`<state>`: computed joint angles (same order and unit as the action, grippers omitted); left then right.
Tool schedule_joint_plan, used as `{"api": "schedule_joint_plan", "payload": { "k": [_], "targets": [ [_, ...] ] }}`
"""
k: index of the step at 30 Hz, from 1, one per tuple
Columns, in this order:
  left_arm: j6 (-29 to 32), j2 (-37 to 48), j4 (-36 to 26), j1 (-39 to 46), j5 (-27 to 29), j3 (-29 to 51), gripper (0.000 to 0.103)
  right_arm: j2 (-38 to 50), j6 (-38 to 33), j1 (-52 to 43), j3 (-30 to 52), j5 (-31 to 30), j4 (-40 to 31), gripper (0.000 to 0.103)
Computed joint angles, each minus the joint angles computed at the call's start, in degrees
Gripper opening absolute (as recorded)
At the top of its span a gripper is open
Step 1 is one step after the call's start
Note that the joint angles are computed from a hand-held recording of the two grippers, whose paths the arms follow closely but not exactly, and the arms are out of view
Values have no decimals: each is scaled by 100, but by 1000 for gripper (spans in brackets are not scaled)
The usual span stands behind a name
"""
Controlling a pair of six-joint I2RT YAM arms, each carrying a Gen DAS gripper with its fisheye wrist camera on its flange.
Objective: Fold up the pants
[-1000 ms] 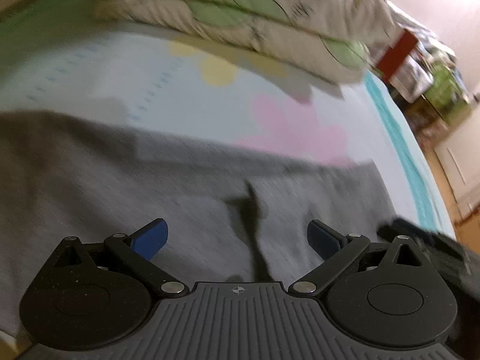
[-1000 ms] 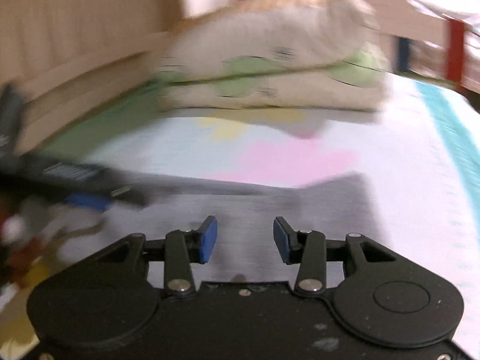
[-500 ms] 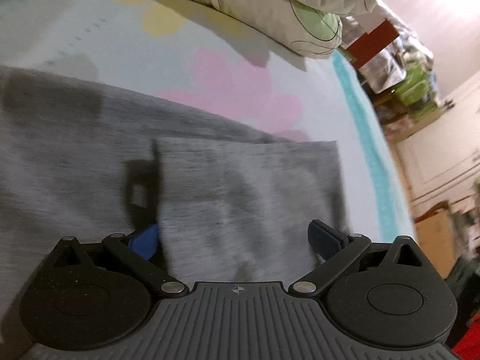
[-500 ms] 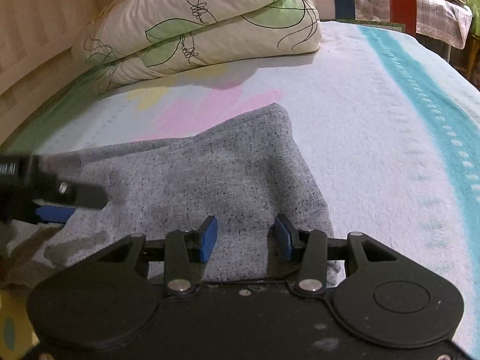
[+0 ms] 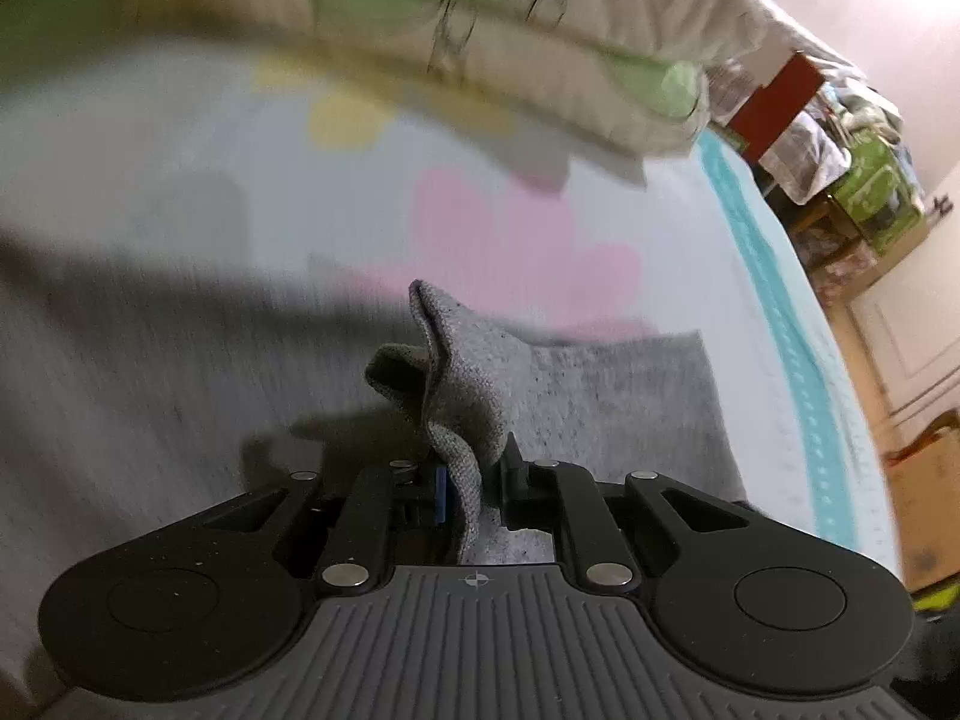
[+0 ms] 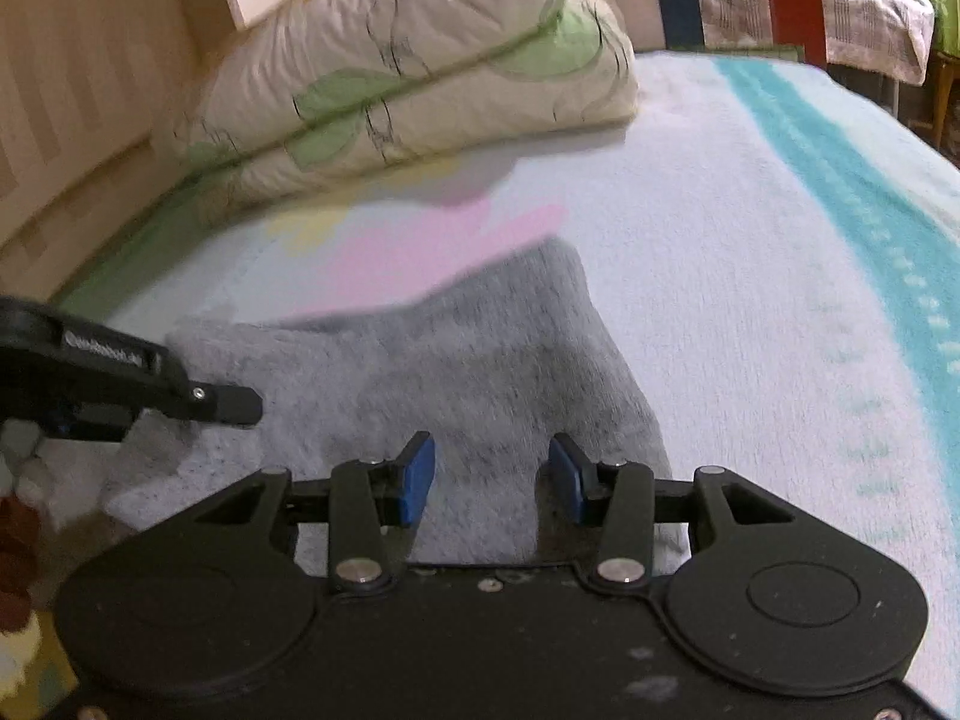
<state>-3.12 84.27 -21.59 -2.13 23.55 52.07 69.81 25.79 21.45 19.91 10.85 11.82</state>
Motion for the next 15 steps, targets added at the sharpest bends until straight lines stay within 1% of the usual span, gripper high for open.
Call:
{"api": "schedule_joint_plan", "payload": {
  "k": [1,2,4,6,7,8,9,10,11,12,13,15],
  "targets": [
    [64,0,-11,-6,-32,74,14,-100,8,85,-20,106,62,46],
    [128,122,-157,29,28,249,14,-161,5,157,-7,199,115,46],
    [196,488,-602,50,96,629,16,-92,-25,181,113,282,117,46],
    [281,711,-853,32,-82,755,21,209,-46,94,292,274,175,46],
    [318,778,-890,38,-183,727,26,401,-67,31,405,269,169,45],
    [372,810,-897,116,-167,669,29,685,-70,-74,617,247,18,43],
    [397,772,-782,250,32,542,29,910,-31,-194,817,145,-196,39],
    [429,754,-808,374,173,517,30,1163,26,-397,971,-117,-345,38],
    [508,756,-942,473,224,567,33,1232,26,-544,858,-289,-57,35],
    [618,727,-1044,571,227,593,35,1217,-3,-612,853,-363,-48,34],
    [706,657,-1078,639,101,582,38,1201,-30,-676,906,-453,-147,33],
    [894,487,-1085,759,-292,527,40,1156,-80,-650,1028,-430,-416,34]
  ]
}}
